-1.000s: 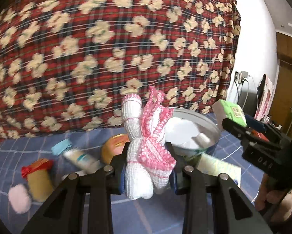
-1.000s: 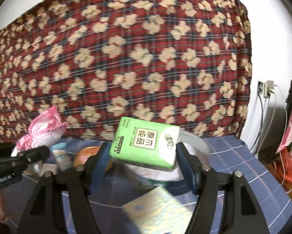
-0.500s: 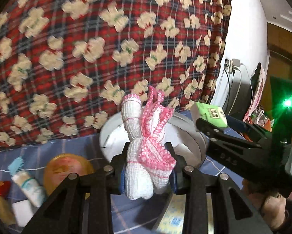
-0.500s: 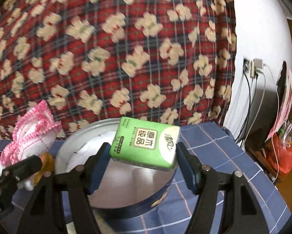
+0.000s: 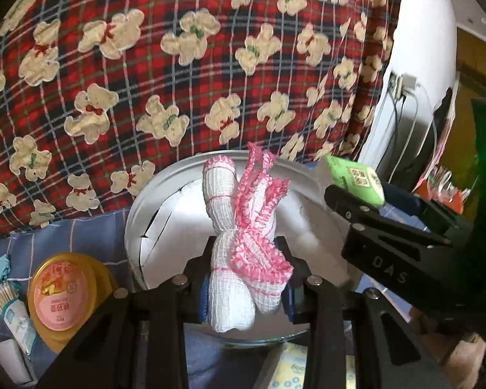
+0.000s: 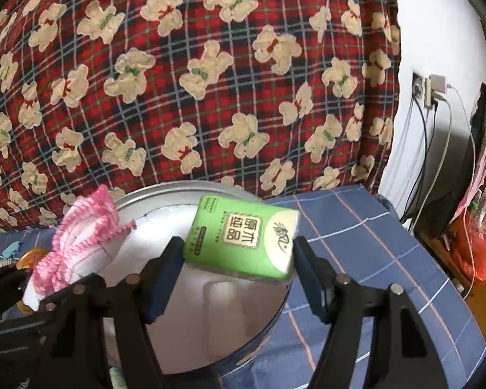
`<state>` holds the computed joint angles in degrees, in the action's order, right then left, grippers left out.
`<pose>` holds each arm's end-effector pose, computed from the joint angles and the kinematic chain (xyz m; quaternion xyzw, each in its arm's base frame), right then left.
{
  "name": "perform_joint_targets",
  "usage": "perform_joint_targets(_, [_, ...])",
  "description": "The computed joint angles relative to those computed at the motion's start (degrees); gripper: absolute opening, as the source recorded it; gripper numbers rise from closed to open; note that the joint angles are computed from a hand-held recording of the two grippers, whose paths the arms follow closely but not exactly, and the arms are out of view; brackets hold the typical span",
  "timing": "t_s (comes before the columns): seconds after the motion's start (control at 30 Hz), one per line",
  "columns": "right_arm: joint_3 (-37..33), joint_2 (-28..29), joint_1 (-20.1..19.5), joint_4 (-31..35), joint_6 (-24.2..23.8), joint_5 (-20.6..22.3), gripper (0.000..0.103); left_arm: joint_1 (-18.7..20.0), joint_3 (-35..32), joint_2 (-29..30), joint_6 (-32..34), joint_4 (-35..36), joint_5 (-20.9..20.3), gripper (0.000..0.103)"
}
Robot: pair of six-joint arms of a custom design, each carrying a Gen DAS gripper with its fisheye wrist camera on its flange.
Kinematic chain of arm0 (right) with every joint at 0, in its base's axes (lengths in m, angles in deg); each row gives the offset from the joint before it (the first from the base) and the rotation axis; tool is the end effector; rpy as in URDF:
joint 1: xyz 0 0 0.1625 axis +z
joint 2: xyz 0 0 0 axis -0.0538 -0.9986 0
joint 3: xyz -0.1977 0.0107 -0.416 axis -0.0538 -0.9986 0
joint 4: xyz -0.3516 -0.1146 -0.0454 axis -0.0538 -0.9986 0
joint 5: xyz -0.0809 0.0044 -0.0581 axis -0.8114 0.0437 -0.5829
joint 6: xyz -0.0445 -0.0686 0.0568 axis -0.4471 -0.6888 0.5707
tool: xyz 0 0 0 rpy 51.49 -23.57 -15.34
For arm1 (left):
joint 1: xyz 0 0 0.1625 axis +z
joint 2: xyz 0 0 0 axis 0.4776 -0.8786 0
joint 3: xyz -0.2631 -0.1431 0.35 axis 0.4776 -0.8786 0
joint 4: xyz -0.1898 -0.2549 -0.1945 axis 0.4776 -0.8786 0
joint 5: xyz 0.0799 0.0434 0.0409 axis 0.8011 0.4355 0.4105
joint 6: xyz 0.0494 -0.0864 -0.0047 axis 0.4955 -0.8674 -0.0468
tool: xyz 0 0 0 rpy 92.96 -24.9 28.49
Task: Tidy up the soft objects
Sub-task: 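Carry both items over the round tin and release them inside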
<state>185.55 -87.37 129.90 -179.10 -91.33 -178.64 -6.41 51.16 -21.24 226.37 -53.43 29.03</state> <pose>0.3219 -0.3232 0.0267 0.2616 -0.8274 0.4100 0.2809 -0.1079 -0.2791 0.2332 0.1916 0.8532 -0.3962 0.2798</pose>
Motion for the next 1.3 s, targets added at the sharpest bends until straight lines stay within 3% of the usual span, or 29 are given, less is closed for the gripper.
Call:
perform_joint_targets(0.43, [-0.4, -0.2, -0.8, 5.4, -0.9, 0.8, 0.069, 7.6, -3.6, 5.8, 4.7, -1.6, 0.3, 0.036])
perform_joint_targets(0.67, [-0.9, 0.4, -0.2, 5.0, -2.0, 0.0, 0.069, 7.9, -3.6, 5.8, 5.4, -2.2, 0.5, 0.036])
perform_joint_targets(1.03, [-1.1, -0.6, -0.5, 10.9, 0.3, -0.4, 0.071, 10.2, -5.7, 7.6, 4.1, 1.0, 1.7, 0.036])
perform_joint_targets(1.3, [-0.7, -1.2, -1.0, 11.5, 1.0, 0.8, 0.073, 11.2, -6.4, 8.9, 3.4, 2.2, 1.9, 0.036])
